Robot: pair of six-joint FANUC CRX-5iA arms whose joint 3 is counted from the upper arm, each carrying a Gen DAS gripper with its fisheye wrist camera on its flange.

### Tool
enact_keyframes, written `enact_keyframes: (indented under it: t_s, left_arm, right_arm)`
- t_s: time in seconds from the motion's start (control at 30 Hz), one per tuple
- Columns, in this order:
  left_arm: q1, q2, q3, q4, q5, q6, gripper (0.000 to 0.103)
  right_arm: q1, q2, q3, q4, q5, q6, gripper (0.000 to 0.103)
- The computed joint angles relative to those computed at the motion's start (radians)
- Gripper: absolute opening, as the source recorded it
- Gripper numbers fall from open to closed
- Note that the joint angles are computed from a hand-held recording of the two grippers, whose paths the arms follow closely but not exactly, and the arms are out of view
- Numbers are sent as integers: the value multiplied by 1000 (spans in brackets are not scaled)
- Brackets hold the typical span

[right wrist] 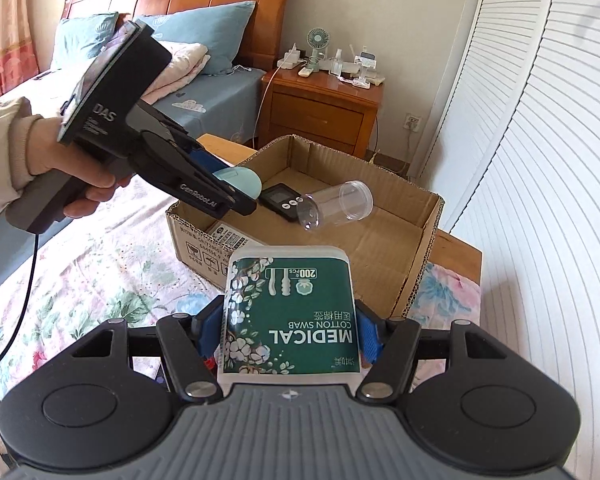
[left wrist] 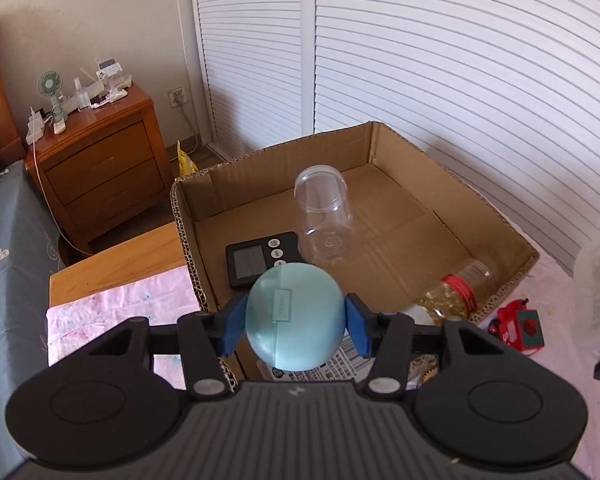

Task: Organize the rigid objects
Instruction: 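Carry the mint case and MEDICAL bottle into the box and open both grippers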

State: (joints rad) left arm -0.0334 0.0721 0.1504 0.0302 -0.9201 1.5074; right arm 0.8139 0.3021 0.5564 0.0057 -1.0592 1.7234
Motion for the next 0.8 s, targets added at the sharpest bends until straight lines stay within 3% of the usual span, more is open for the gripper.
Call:
enact_keyframes:
  t_s: [0.1, 0.13, 0.17, 0.23, 0.33, 0.5, 0.67, 0.8]
  left_arm:
    - [-5, 25, 19, -34, 9, 44, 53]
    - [-10, 24, 17, -61, 28, 79, 60]
    - [-12, 25, 18, -74, 34, 101, 79]
    - [-25, 14, 20, -133, 43, 171, 94]
    - [-17, -36, -41, -107, 105, 133, 95]
    - [-28, -118, -100, -134, 119, 159, 101]
    - [-54, -209, -169, -186, 114, 240, 102]
    - [-104, -266, -202, -277, 60, 313, 102]
  right_arm:
    - [2, 9, 5, 21, 0, -16, 69]
    - [2, 12, 7, 26, -1, -21, 69]
    - [1, 15, 11, 28, -4, -26, 69]
    - [-2, 23, 22, 27, -9, -30, 69]
    - [-6, 39, 44, 29, -16, -37, 69]
    - [-13, 84, 106, 31, -37, -61, 69]
    - [-20, 151, 203, 40, -79, -109, 69]
    - [-21, 227, 307, 71, -121, -188, 69]
